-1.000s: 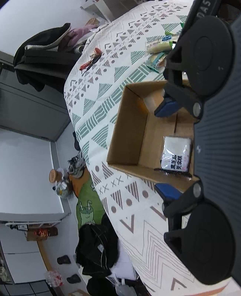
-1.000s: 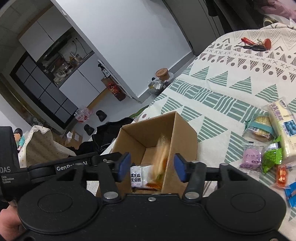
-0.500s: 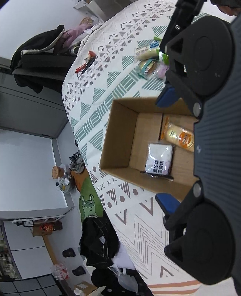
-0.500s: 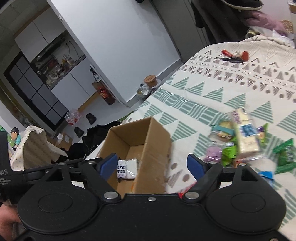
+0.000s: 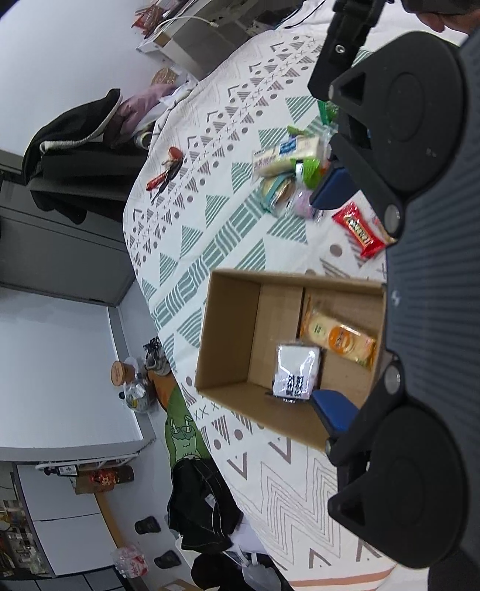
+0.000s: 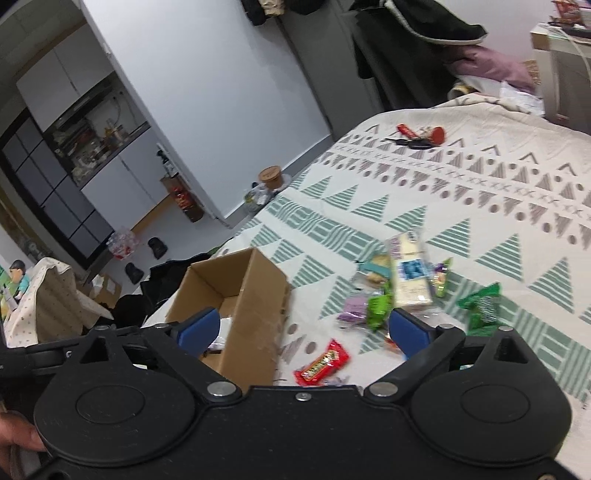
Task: Organize snacks
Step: 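Move both tools back toward the remaining snacks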
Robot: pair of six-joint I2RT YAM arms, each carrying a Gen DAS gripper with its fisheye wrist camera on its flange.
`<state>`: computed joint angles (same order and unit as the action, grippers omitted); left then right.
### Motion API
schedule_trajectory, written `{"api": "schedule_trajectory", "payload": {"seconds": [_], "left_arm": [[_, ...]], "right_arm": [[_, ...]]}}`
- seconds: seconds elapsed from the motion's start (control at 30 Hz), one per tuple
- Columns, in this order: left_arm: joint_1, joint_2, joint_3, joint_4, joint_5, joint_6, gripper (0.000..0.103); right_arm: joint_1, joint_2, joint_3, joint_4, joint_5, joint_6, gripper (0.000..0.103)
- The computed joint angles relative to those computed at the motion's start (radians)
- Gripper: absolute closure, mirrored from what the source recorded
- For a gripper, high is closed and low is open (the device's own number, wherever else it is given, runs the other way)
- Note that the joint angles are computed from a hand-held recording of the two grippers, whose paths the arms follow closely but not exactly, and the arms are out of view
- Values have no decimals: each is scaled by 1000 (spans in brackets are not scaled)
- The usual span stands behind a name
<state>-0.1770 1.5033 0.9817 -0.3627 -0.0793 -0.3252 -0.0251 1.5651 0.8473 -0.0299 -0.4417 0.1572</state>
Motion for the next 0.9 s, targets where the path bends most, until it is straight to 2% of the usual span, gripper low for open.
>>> {"api": "schedule_trajectory", "payload": {"seconds": [0.1, 0.4, 0.73, 0.9], "left_arm": [[-28, -19, -8, -10, 0, -16, 0], [-138, -36, -21, -27, -57, -56, 0], [-246, -9, -18, -6, -143, -126, 0], [-268, 22, -15, 26, -150, -138, 0]], "right_arm": [[-37, -17, -29, 2, -15, -12, 0], [-148, -61, -98, 10, -54, -46, 0], [-281, -29, -94, 29, -119, -48, 0], [-312, 17, -70, 12, -139, -51, 1]]}}
